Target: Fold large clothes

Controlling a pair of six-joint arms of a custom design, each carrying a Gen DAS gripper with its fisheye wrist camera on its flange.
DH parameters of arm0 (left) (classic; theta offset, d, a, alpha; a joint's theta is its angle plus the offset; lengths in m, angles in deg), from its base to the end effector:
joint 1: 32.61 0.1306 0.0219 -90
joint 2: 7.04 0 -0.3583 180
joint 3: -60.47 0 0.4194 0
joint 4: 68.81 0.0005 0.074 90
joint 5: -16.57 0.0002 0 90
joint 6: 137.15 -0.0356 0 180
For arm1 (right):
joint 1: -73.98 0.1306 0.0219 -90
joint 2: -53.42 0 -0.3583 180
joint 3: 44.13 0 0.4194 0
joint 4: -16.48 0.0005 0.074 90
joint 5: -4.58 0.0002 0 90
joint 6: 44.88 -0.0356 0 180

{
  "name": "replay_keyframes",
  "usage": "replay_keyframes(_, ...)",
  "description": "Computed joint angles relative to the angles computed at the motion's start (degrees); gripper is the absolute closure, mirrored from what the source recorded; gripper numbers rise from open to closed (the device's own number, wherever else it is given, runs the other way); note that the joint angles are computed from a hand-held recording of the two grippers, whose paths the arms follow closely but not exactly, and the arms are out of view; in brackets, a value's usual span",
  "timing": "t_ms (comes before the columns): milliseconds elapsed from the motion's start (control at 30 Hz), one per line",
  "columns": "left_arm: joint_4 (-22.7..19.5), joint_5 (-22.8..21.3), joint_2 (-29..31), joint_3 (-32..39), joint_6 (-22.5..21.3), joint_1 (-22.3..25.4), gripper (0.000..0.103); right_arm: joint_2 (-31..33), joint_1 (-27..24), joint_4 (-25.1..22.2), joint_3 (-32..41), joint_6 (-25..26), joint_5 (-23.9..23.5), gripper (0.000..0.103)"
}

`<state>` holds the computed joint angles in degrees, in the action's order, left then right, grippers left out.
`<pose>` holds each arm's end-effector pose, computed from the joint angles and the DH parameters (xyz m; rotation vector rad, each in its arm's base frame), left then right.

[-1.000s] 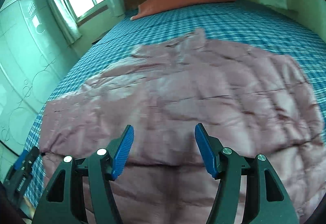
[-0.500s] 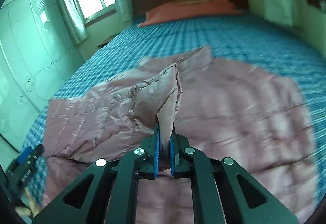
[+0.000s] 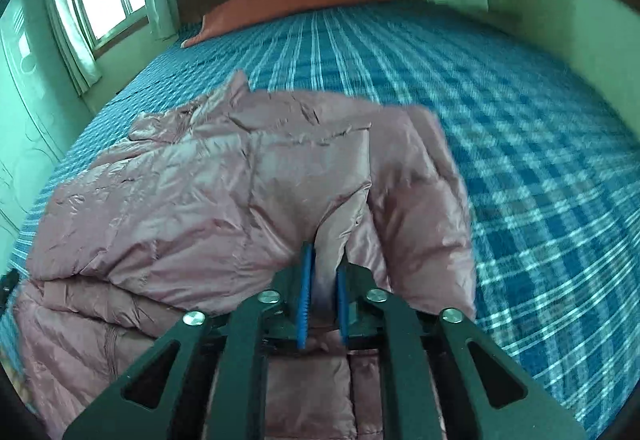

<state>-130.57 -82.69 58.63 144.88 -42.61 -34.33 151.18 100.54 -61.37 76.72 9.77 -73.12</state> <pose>0.3511 -0.0053 0.5172 -0.1382 2.3090 0.1321 0.4676 0.2247 0.5611 0.2771 2.4882 0.1776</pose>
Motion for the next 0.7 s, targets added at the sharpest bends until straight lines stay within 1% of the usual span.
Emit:
replay_keyframes(33,-0.07,0.16,0.48,0.36,0.23,-0.08,0.037,-0.27,-0.08,-0.25,0.06,-0.7,0.44,0.063)
replay_keyframes(67,-0.08,0.33,0.85,0.61,0.55,-0.11,0.037,-0.85,0.01,0.1,-0.15,-1.26,1.36,0.055)
replay_keyframes(100,-0.21,0.73,1.86,1.5,1.27,-0.14,0.037,-1.69,0.34,1.08,-0.49,-1.94,3.56,0.047)
replay_keyframes(167,-0.19,1.37,3.4,2.85,2.45,0.01,0.037,-1.64,0.7,1.67,0.91,-2.16,7.26,0.047)
replay_keyframes(233,-0.08,1.41,5.0,4.19,3.5,-0.15,0.037,-0.42,0.46,2.72,2.93,-1.72,7.29,0.047)
replay_keyframes(400,-0.01,1.45,10.41,7.74,6.33,-0.97,0.037,6.01,-1.31,4.46,8.87,1.43,-0.29,0.049)
replay_keyframes(500,-0.71,-0.67,13.23,8.58,6.41,-1.38,0.037,11.01,-2.47,0.67,12.31,1.15,-3.96,0.049)
replay_keyframes(533,-1.44,-2.19,14.42,8.77,6.05,-1.61,0.037,11.14,-2.73,0.58,11.61,0.85,-4.66,0.049)
replay_keyframes(567,-2.11,-2.3,15.23,8.79,5.79,-1.56,0.037,11.26,-2.82,1.01,11.12,0.84,-4.64,0.049)
replay_keyframes(633,-1.87,-1.09,14.62,7.97,6.16,-1.0,0.037,10.57,-2.08,0.45,10.93,1.68,-2.1,0.05)
replay_keyframes(667,-1.4,-0.53,13.73,7.5,6.37,-0.75,0.037,9.35,-1.17,0.59,10.3,1.8,0.27,0.05)
replay_keyframes(700,-0.92,-0.05,13.1,7.04,6.3,-0.52,0.037,7.8,-0.44,1.66,8.69,2.09,1.57,0.05)
